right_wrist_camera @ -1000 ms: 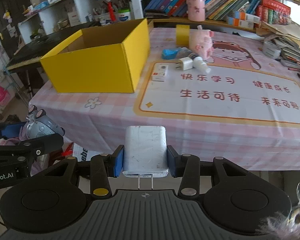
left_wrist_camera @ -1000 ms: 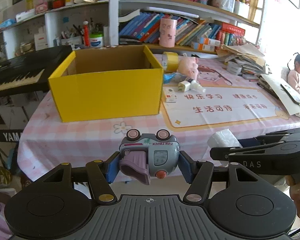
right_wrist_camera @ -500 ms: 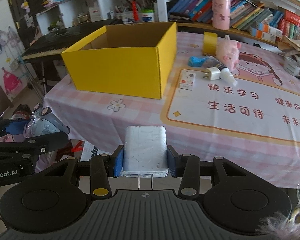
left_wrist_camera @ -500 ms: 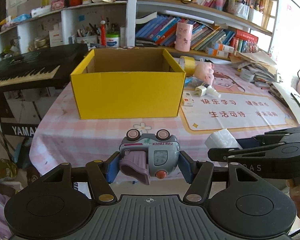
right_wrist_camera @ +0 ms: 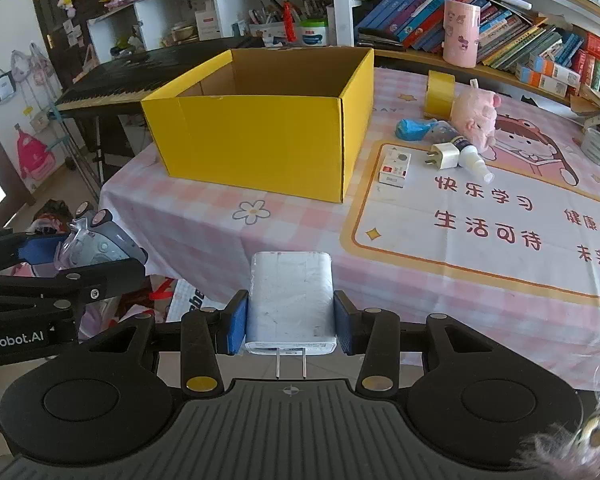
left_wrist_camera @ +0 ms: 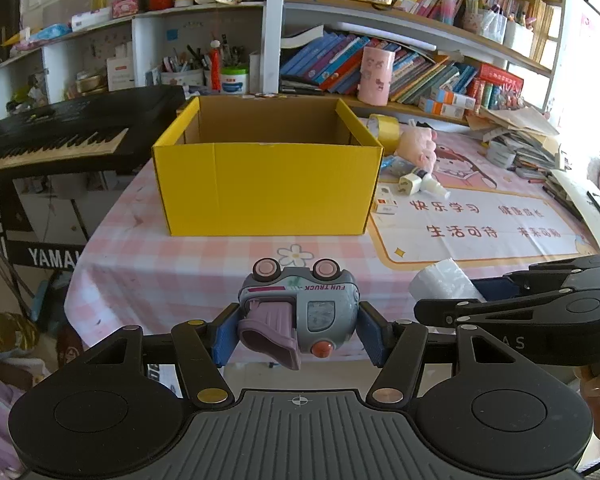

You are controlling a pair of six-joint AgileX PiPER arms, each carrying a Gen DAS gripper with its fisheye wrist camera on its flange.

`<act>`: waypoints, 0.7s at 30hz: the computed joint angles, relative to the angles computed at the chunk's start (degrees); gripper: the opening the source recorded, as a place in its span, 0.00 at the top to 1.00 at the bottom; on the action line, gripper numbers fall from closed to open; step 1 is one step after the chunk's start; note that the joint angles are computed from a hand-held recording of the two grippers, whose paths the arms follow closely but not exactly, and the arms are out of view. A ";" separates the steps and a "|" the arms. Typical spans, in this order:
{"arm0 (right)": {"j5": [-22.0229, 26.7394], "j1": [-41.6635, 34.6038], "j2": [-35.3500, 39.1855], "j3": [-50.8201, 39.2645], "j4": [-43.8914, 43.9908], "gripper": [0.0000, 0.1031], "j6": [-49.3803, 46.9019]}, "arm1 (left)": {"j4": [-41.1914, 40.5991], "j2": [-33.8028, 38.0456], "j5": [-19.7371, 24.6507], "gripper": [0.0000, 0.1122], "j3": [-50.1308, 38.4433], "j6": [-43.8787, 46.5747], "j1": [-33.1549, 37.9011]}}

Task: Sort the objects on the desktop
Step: 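Lift the truck and charger and carry both toward the yellow box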

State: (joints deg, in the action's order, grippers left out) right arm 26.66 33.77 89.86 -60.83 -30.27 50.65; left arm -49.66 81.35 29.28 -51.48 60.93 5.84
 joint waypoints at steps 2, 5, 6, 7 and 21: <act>-0.02 0.04 0.13 -0.21 0.32 0.61 -0.57 | 0.25 0.08 -0.11 0.45 -0.10 -0.11 -0.01; -0.17 0.05 0.36 -0.52 0.71 0.61 -1.29 | 0.33 0.09 -0.14 0.45 -0.13 -0.02 -0.11; -0.19 0.06 0.45 -0.62 0.75 0.61 -1.40 | 0.38 0.11 -0.16 0.45 -0.15 0.07 -0.18; -0.25 0.02 0.54 -0.74 0.97 0.61 -1.69 | 0.46 0.15 -0.17 0.45 -0.21 0.12 -0.24; 0.29 0.35 2.61 -3.45 3.09 0.61 -4.44 | 1.03 0.92 0.13 0.45 -1.04 -0.19 0.67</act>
State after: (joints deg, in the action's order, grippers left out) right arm 26.95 34.12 92.46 -64.28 -27.18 46.21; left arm -48.64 82.27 29.41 -52.51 60.74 6.51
